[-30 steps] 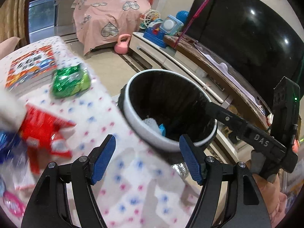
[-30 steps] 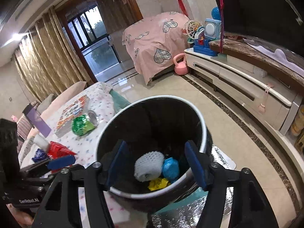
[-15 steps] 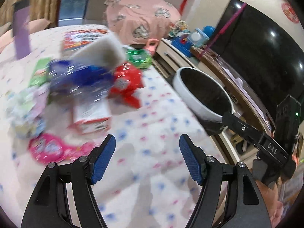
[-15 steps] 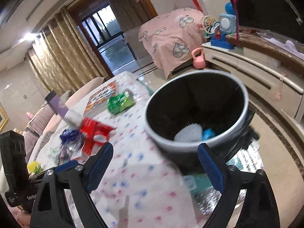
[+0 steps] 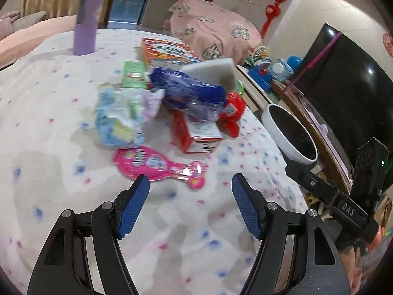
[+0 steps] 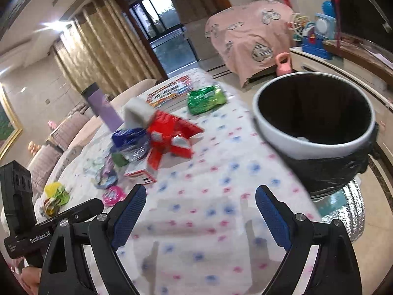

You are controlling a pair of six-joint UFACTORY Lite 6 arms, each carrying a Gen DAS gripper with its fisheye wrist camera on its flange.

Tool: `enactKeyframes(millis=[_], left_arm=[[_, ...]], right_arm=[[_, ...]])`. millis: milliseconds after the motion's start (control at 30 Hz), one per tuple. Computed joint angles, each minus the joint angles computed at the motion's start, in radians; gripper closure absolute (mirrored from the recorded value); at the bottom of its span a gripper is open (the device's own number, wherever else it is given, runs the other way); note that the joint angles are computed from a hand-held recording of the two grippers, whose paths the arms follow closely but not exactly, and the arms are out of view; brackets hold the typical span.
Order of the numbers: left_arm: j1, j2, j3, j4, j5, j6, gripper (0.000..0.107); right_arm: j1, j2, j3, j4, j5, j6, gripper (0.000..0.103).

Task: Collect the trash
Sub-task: 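Move both open tools back toward the remaining table items, then grasp the crumpled blue tissue with the left tool while the right tool grasps the white milk carton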

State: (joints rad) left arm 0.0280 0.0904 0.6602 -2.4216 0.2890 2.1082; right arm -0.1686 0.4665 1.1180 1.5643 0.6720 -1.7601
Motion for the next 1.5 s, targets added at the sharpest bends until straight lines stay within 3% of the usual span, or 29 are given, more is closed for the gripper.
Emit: enactKeyframes(millis=[533,933,1067,1167,1200,1233,1267,1500], left_arm=[[0.204,0.028,0.03,0.23,0.035,-0.165,0.036],[0.209,0.202,0.22,0.278,0.001,-0.177,0.036],[0.219,0.275,0.284,0.327,-0.001,-0.222,0.036],[0.222,0.294,0.303,0.372,0.003,-0.25,0.059],[0.223,0.295,0.305,0.393,0.008,-0.266,0.061],[0.222,0.285,0.295,0.372,0.01,-0.245,0.063],[0.221,0.272,0.284,0.362,0.013,-0.234,0.065],[0.228,0.121,0.165,0.333,0.047,-0.228,0.067]], right_arm=[[0.182,-0.02,-0.045,0.066,-0.074,-0.058,0.011],[0.338,0.15,0.188,0.025,-0.167,0.026,0.013],[0.377,0.246,0.315,-0.079,-0.208,0.144,0.02],[0.396,0.29,0.371,-0.136,-0.236,0.201,0.031],[0.401,0.304,0.391,-0.165,-0.246,0.229,0.035],[0.401,0.312,0.4,-0.189,-0.245,0.25,0.048],[0.398,0.312,0.399,-0.191,-0.244,0.248,0.051],[0.34,0.174,0.233,-0.081,-0.201,0.085,0.052]])
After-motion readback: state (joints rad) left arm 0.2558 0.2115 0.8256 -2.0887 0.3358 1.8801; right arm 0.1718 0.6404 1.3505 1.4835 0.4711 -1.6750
